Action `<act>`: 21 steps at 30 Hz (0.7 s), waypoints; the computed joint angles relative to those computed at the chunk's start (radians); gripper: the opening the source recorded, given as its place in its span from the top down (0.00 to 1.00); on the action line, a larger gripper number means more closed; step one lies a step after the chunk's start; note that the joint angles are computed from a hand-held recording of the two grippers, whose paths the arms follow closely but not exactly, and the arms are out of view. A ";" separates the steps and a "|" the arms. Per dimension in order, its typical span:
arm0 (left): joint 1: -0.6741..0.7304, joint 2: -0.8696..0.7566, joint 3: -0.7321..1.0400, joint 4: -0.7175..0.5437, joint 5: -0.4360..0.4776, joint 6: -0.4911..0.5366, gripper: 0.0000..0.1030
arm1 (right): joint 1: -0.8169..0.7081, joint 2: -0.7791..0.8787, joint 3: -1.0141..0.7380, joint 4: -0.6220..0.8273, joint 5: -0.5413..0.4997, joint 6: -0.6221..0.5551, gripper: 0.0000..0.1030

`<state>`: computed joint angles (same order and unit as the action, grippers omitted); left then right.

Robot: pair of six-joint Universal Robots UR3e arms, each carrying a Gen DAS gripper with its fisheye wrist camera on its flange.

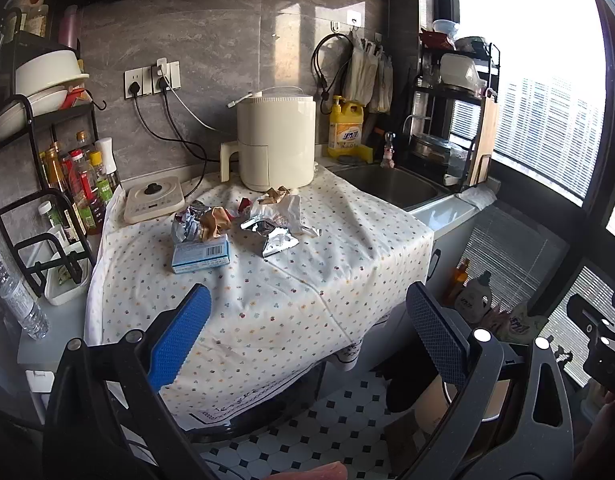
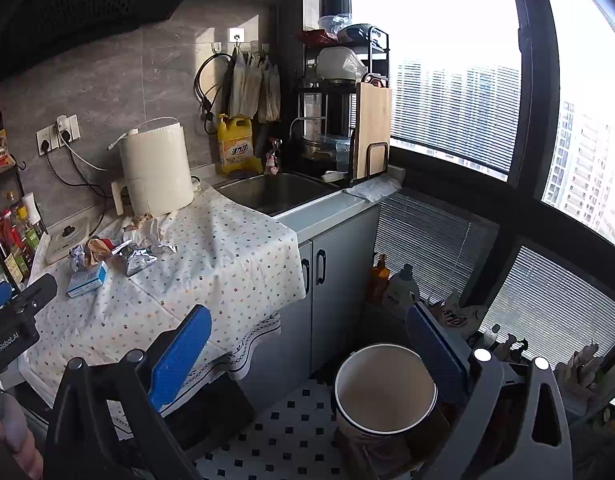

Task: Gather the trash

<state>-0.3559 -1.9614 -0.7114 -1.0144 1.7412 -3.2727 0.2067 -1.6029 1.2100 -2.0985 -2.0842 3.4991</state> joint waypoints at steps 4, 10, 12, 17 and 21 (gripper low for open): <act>-0.001 0.000 -0.005 0.004 0.005 -0.002 0.06 | 0.002 0.009 -0.010 0.003 0.004 -0.007 0.08; 0.009 0.011 -0.028 0.002 0.009 -0.013 0.06 | -0.001 0.021 -0.024 0.013 0.037 -0.017 0.08; 0.014 0.020 -0.038 -0.003 0.010 -0.018 0.06 | -0.003 0.034 -0.045 0.019 0.054 -0.025 0.08; 0.032 0.056 -0.078 -0.013 0.040 -0.039 0.06 | 0.001 0.071 -0.085 0.016 0.121 -0.051 0.08; 0.061 0.088 -0.112 -0.023 0.061 -0.054 0.06 | 0.015 0.132 -0.148 0.006 0.188 -0.083 0.08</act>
<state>-0.2948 -1.8737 -0.8239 -1.0377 1.8022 -3.3263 0.2216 -1.4707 1.0621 -2.0922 -1.8967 3.4164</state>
